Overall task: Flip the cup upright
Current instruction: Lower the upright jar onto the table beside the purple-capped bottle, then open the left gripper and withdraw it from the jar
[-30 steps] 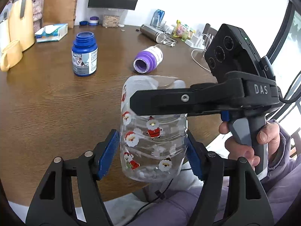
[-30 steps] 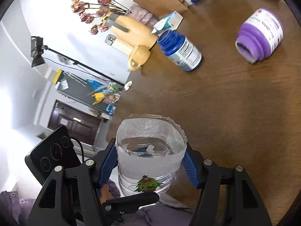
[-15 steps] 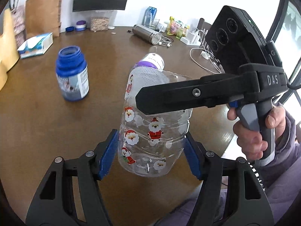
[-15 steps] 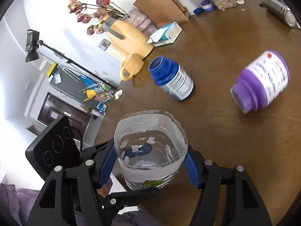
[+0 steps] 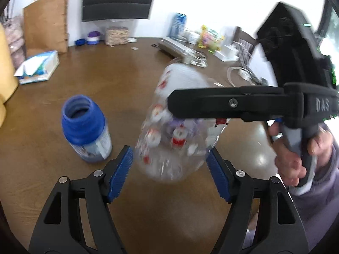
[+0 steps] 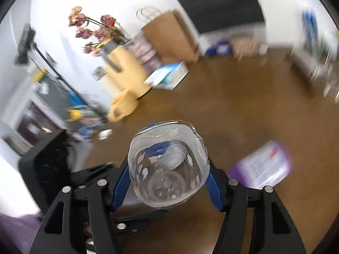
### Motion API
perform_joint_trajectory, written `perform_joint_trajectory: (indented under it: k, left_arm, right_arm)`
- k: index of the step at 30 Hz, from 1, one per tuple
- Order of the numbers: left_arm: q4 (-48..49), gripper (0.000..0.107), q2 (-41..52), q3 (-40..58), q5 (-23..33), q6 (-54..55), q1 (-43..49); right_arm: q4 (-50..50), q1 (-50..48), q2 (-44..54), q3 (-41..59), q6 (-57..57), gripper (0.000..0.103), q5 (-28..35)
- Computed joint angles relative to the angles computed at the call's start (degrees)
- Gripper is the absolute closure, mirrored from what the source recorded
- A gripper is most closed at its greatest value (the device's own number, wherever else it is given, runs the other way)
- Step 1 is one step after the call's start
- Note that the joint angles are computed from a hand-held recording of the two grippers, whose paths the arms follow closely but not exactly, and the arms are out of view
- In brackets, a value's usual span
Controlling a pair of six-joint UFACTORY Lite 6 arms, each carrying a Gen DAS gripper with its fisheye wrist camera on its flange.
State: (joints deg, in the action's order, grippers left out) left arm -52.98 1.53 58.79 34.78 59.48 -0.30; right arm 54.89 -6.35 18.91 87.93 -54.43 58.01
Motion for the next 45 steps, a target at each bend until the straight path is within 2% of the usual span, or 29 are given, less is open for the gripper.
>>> perform_joint_trajectory:
  k: [3,4,8,12,15,19,21,23,27,28,30,34,37,43,45]
  left_arm:
    - [2.97,0.038,1.96,1.72,-5.36,-6.34,-1.34]
    - [4.17,0.038,2.92,2.44,-6.48,-8.94,-1.48]
    - [3.42,0.038,5.22,3.93,-6.78,-11.46,-0.21]
    - [5.44,0.038,4.97,4.01,-9.92,-14.34,-0.25]
    - [7.95,0.037,5.80,4.55,-12.47,-16.75,-1.10]
    - [9.10,0.035,6.66,4.55,-14.59,-18.75,-2.68]
    - [9.52,0.035,7.01,4.37,-15.72,-19.16,-3.76]
    - [9.16,0.035,7.25,4.22,-16.18,-18.95,-4.41]
    - [11.62,0.035,6.99,4.04,-16.76,-21.83,-5.42]
    - [11.71,0.035,6.36,3.61,-16.80,-21.99,-5.56]
    - [12.78,0.026,4.84,2.69,-17.11,-23.12,-5.89]
    - [13.32,0.024,-0.76,-0.79,-17.13,-24.20,-6.28]
    - [21.74,0.024,-5.98,-3.44,-17.77,-33.18,-7.59]
    - [32.21,0.023,-18.39,-9.31,-15.53,-45.45,-8.78]
    - [37.20,0.017,-23.26,-11.23,-13.85,-50.94,-9.45]
  right_arm:
    - [-5.38,4.32,-2.68,-1.15,-0.88,0.035,-14.29]
    - [-6.66,5.34,-2.12,-0.56,-0.70,0.035,-16.84]
    - [-8.43,7.46,2.70,3.45,-2.14,0.035,-23.67]
    - [-13.50,8.77,9.57,9.17,2.23,0.035,-25.84]
    - [-18.89,9.01,15.19,13.78,8.10,0.035,-24.84]
    - [-18.15,8.04,20.42,16.97,9.98,0.032,-22.88]
    - [-17.09,7.68,19.94,15.94,9.23,0.031,-23.15]
    - [-19.15,7.67,20.63,17.13,11.53,0.020,-21.84]
    - [-14.61,6.03,18.16,15.25,8.04,0.019,-19.45]
    - [-13.90,5.74,17.06,14.37,7.45,0.019,-19.37]
    - [-12.52,4.82,13.49,11.43,6.09,0.019,-18.64]
    - [-10.08,2.54,4.48,3.97,3.05,0.019,-16.66]
    - [-8.44,0.24,-2.93,-1.37,1.51,0.019,-14.70]
    - [-6.83,-4.13,-18.67,-11.69,-1.05,0.018,-9.86]
    - [-5.87,-6.33,-24.25,-15.11,-2.04,0.018,-7.21]
